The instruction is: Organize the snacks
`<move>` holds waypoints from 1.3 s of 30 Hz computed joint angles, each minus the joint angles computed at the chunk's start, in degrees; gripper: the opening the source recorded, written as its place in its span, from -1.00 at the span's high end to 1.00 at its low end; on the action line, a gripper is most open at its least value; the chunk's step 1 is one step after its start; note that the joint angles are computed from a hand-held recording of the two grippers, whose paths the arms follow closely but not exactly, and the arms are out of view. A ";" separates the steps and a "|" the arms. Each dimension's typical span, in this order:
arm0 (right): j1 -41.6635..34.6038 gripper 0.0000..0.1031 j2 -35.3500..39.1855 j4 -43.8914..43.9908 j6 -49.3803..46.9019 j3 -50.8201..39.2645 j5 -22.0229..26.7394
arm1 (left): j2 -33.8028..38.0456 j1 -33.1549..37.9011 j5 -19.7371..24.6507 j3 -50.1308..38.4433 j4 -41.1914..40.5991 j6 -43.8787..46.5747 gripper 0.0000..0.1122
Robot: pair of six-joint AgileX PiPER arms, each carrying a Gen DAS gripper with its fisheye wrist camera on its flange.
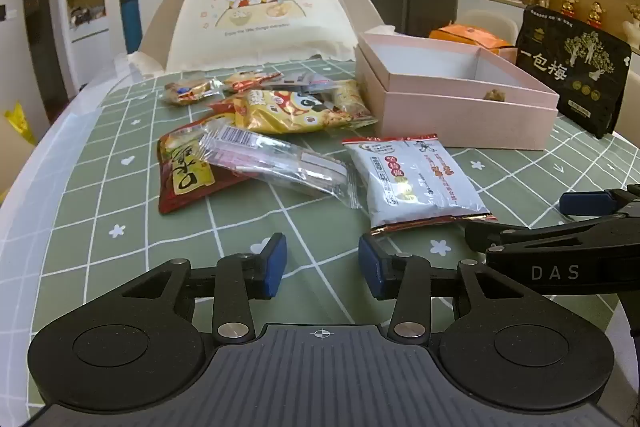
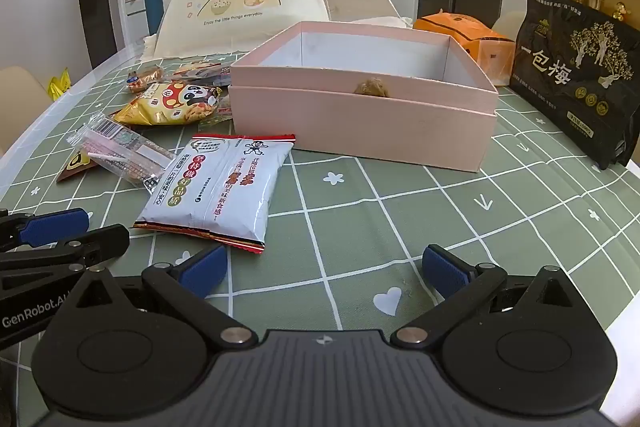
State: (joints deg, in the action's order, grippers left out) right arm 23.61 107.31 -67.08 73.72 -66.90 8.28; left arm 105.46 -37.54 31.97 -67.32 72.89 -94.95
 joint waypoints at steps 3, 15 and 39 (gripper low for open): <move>0.00 -1.00 0.01 1.05 -1.03 -0.05 0.05 | -0.03 0.04 -0.05 0.01 -0.04 0.03 0.17; 0.01 -1.00 -0.02 0.08 -0.06 0.02 0.00 | 0.14 -0.21 0.49 -0.20 -0.10 0.37 0.17; -0.01 -1.00 -0.05 0.02 -0.01 0.05 -0.02 | 0.04 -0.32 0.48 -0.12 -0.17 0.25 0.17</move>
